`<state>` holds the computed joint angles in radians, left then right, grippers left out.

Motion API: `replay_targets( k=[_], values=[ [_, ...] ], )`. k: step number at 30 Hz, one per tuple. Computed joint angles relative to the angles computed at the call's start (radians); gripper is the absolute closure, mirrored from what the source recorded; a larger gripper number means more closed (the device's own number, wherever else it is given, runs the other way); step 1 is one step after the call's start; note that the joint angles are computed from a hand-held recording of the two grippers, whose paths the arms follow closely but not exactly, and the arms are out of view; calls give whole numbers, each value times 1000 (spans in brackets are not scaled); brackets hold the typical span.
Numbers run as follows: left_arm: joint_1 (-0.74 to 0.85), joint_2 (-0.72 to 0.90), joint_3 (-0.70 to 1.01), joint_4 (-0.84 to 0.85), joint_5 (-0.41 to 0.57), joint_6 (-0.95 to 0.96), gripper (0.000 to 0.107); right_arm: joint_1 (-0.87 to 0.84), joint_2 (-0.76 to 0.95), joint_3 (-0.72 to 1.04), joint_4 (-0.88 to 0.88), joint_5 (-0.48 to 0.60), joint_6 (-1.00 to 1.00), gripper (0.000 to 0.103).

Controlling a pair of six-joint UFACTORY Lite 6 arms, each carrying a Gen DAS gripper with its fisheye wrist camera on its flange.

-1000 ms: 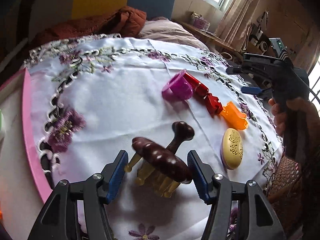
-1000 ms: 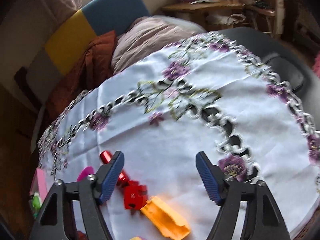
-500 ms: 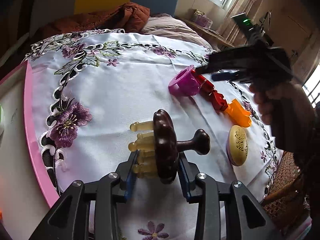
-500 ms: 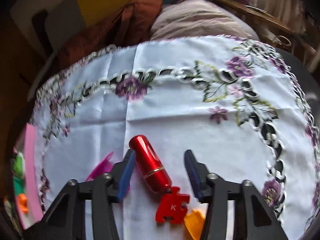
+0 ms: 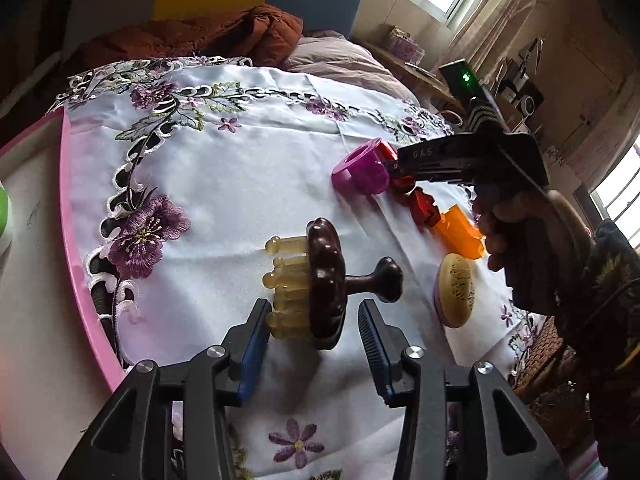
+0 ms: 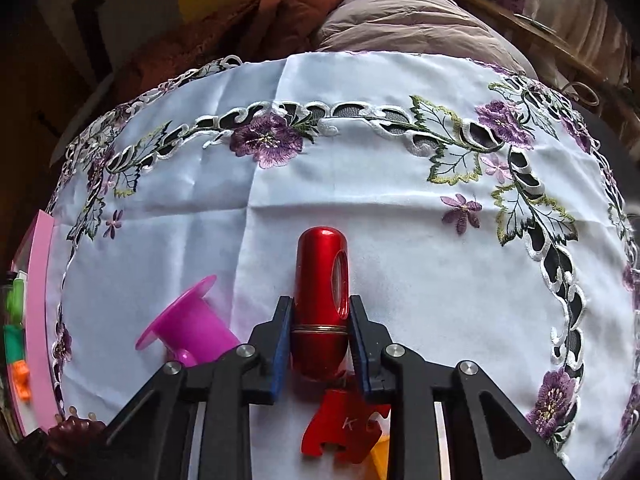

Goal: Organize rigid objects
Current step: 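Carry the brush into the tray and open the left tool while the right tool holds the red cylinder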

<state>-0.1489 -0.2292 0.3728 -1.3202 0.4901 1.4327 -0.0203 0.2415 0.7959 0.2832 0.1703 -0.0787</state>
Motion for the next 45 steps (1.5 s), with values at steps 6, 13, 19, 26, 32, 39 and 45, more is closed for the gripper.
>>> replay_targets(
  k=[6, 13, 19, 26, 32, 39, 45],
  values=[
    [-31, 7, 22, 6, -40, -21, 61, 17, -10, 0, -169, 4, 158, 75],
    [-82, 93, 83, -54, -89, 38, 60, 23, 0, 9, -204, 0, 190, 73],
    [-116, 180, 154, -104, -113, 60, 53, 28, 6, 15, -201, 2, 179, 68],
    [-129, 270, 195, -232, -146, 188, 69, 39, 17, 26, -299, -1, 271, 68],
    [-98, 181, 130, -198, -129, 168, 69, 35, 23, 30, -342, -11, 306, 74],
    [26, -63, 22, 59, -68, -55, 69, 54, 13, 14, -543, -25, 487, 75],
    [179, -257, -21, 259, 5, -195, 69, 67, 7, 5, -726, -28, 653, 75]
  ],
)
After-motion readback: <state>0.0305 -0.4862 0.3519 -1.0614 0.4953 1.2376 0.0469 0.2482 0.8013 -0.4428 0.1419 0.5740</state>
